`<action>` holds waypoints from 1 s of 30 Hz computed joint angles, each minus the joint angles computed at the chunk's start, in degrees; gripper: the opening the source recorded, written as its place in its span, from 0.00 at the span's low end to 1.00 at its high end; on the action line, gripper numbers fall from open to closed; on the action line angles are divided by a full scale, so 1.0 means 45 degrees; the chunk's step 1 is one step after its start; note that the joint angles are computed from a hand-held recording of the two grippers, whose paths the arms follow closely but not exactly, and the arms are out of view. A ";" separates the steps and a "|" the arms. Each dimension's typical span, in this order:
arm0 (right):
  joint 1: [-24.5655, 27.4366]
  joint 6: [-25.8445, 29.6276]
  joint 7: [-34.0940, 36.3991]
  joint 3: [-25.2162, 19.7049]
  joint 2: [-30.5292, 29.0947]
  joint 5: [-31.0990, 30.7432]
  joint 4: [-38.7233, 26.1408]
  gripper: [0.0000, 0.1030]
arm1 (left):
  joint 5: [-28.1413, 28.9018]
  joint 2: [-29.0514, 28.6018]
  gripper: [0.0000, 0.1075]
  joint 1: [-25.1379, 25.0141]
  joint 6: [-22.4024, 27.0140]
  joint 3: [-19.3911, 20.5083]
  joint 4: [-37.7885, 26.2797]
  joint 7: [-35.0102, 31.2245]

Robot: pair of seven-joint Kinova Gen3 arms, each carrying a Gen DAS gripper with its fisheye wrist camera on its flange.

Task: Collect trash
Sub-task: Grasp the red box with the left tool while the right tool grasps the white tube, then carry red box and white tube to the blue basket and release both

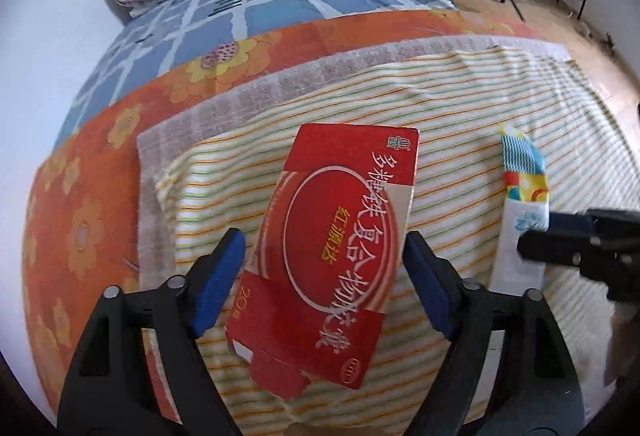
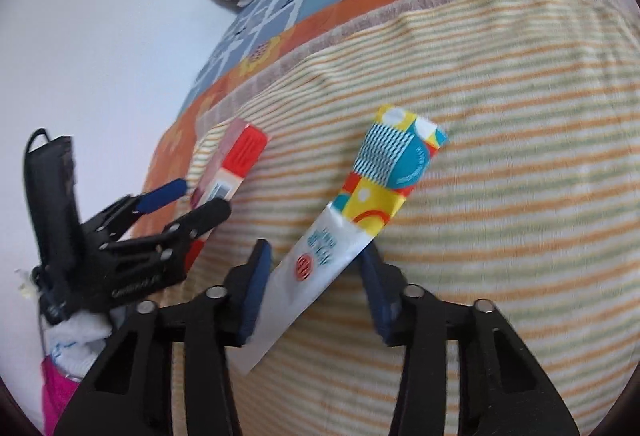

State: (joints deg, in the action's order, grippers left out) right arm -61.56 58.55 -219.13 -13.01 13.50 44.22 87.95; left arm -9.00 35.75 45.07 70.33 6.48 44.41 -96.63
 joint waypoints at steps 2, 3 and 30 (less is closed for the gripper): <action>0.0255 0.0400 0.0624 -0.0031 0.0220 -0.0425 -0.0419 0.17 | 0.0138 0.0227 0.78 -0.0068 0.0280 0.0034 -0.0277 0.0078; 0.0210 0.0289 0.0625 0.0097 0.0189 -0.0437 -0.0347 0.13 | 0.0214 0.0229 0.78 -0.0116 0.0206 0.0036 -0.0194 0.0112; -0.2300 0.5860 0.2199 -0.0681 0.0134 0.0435 -0.2623 0.04 | 0.0069 0.0005 0.79 0.0253 0.0199 0.0225 0.0281 0.0473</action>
